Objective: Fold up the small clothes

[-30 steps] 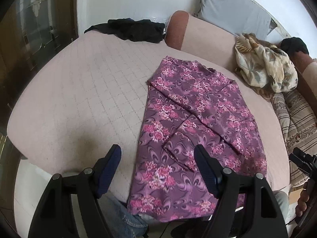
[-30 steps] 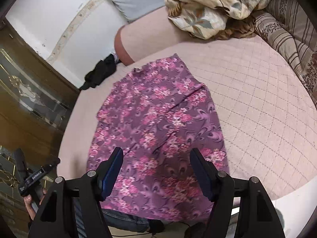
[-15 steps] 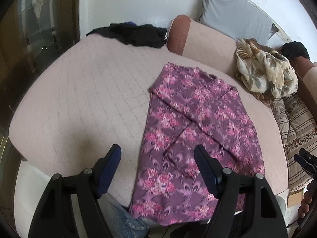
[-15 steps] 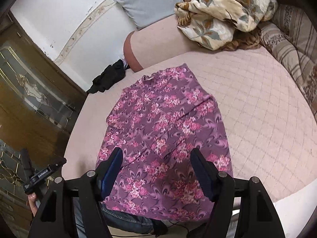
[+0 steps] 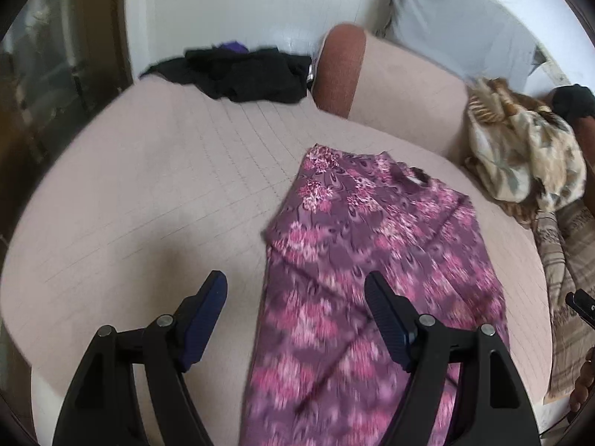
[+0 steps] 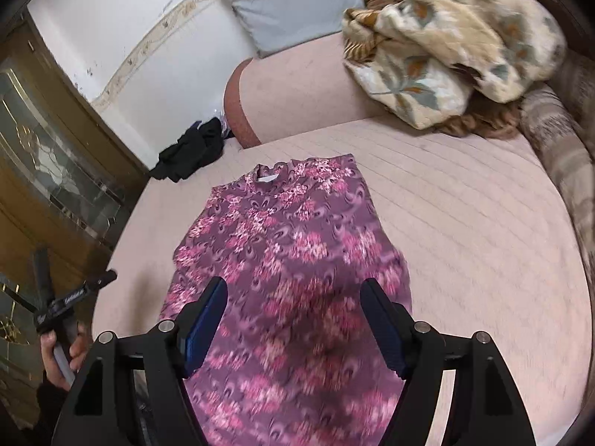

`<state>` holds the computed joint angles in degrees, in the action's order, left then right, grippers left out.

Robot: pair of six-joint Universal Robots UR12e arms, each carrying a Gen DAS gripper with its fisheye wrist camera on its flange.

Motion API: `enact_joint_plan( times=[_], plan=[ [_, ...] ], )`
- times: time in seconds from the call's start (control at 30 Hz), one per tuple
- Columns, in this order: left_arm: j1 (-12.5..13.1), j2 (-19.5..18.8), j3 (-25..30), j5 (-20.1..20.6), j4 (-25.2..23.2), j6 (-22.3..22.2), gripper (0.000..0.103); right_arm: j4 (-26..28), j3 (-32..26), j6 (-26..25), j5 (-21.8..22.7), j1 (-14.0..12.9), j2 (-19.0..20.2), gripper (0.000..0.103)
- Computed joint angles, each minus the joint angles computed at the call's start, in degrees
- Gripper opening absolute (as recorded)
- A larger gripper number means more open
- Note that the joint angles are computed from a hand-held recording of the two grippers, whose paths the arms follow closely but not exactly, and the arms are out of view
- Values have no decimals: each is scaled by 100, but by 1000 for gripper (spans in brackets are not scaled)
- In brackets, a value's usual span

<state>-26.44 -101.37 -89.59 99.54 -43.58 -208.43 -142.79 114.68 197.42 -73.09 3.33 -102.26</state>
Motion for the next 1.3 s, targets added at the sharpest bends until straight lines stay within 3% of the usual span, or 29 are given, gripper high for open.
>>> enact_joint_plan(
  times=[0.23, 0.4, 0.63, 0.73, 0.8, 0.87, 0.9, 0.93, 0.97, 1.0, 1.1, 1.2, 1.3],
  plan=[
    [292, -1102, 1198, -223, -643, 440, 76, 354, -761, -338, 409, -228, 1207, 78],
    [438, -1722, 1945, -355, -878, 585, 75, 483, -1414, -343, 336, -331, 2074, 76],
    [646, -2360, 2663, -691, -1132, 311, 75, 626, -2171, 8, 504, -488, 2965, 68],
    [672, -2579, 2922, -878, -1168, 324, 75, 846, -2388, -103, 460, -475, 3198, 56],
    [627, -2673, 3031, -730, -1133, 446, 75, 972, -2476, -185, 477, -457, 3299, 43],
    [562, -2778, 3173, -500, -1173, 614, 65, 924, -2523, -277, 292, -395, 3340, 43],
    [525, -2822, 3239, -349, -1211, 705, 56, 906, -2536, -289, 226, -375, 3352, 38],
    [501, -2827, 3236, -309, -1164, 784, 42, 914, -2565, -280, 140, -353, 3371, 30],
    [507, -2803, 3189, -469, -1052, 901, 24, 1029, -2629, -324, -22, -313, 3397, 11],
    [499, -2782, 3165, -634, -1014, 1036, 7, 1199, -2715, -432, -245, -258, 3421, 9],
    [433, -2671, 3117, -417, -1066, 1353, 6, 1306, -2757, -553, -356, -221, 3356, 8],
    [477, -2215, 2591, -744, -484, 1318, 6, 1207, -2600, -521, -214, -270, 3078, 8],
    [503, -1551, 1805, -1037, 288, 1236, 6, 1002, -2231, -693, -83, -292, 2561, 8]
  ],
)
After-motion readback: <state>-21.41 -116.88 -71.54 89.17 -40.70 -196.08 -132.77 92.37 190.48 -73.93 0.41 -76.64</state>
